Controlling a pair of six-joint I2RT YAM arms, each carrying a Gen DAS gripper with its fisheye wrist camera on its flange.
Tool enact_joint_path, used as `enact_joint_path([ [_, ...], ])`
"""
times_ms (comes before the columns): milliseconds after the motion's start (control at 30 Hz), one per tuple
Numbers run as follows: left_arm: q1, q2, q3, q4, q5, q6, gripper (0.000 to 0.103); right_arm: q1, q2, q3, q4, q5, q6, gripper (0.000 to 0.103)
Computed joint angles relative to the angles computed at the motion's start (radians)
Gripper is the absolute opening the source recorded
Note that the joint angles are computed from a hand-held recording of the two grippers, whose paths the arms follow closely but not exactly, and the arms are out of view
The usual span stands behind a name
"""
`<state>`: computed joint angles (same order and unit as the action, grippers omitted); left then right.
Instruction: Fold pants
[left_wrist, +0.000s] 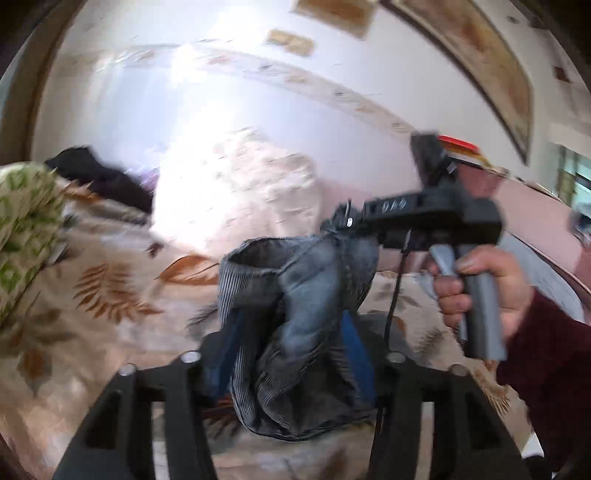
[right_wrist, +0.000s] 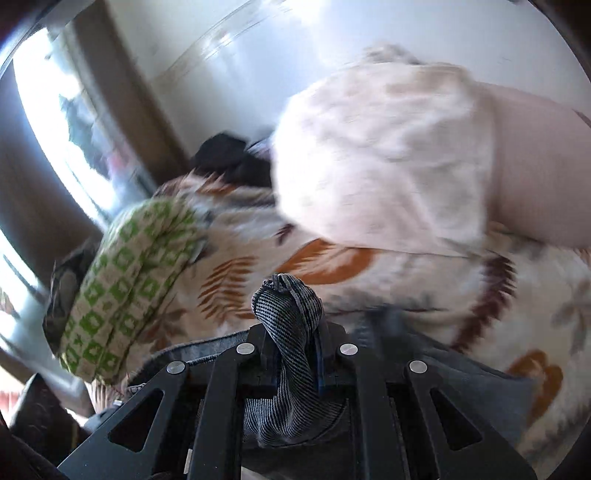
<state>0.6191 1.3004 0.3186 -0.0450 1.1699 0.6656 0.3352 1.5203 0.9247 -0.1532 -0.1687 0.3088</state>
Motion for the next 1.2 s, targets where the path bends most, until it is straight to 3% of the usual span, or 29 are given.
enact_joint_path([
  [67, -0.003, -0.042, -0.016, -0.024, 0.016, 0.019, 0.065, -0.096, -0.065, -0.082, 0.023, -0.047, -0.009, 0.012],
  [200, -0.111, -0.054, -0.053, 0.135, -0.074, -0.137, 0.065, -0.270, -0.140, -0.222, 0.099, -0.157, -0.016, 0.012],
  [300, -0.199, 0.029, -0.057, 0.229, -0.146, -0.169, 0.065, -0.399, -0.173, -0.313, 0.166, -0.252, -0.024, 0.012],
  [533, -0.597, 0.002, -0.190, 0.418, -0.335, -0.271, 0.065, -0.634, -0.128, -0.356, 0.189, -0.437, -0.135, 0.012],
  [633, -0.800, 0.103, -0.212, 0.568, -0.475, -0.343, 0.065, -0.751, -0.035, -0.356, 0.232, -0.535, -0.190, 0.016],
  [667, -0.873, 0.147, -0.212, 0.611, -0.552, -0.362, 0.065, -0.788, 0.018, -0.345, 0.234, -0.566, -0.224, 0.022],
  [700, -0.928, 0.191, -0.207, 0.641, -0.611, -0.373, 0.065, -0.810, 0.065, -0.331, 0.223, -0.541, -0.240, 0.032],
  [767, -0.995, 0.255, -0.206, 0.687, -0.694, -0.392, 0.065, -0.840, 0.109, -0.322, 0.212, -0.484, -0.258, 0.041],
  [867, -1.001, 0.247, -0.216, 0.679, -0.718, -0.374, 0.066, -0.937, 0.099, -0.343, 0.193, -0.503, -0.270, 0.068],
  [1000, -0.997, 0.165, -0.214, 0.575, -0.732, -0.373, 0.067, -1.053, -0.016, -0.369, 0.096, -0.508, -0.287, 0.069],
  [1133, -1.002, 0.139, -0.229, 0.568, -0.750, -0.376, 0.069, -1.129, -0.057, -0.357, -0.076, -0.700, -0.314, 0.078],
  [1200, -1.004, 0.139, -0.242, 0.593, -0.764, -0.382, 0.069, -1.091, -0.100, -0.374, -0.084, -0.660, -0.271, 0.084],
])
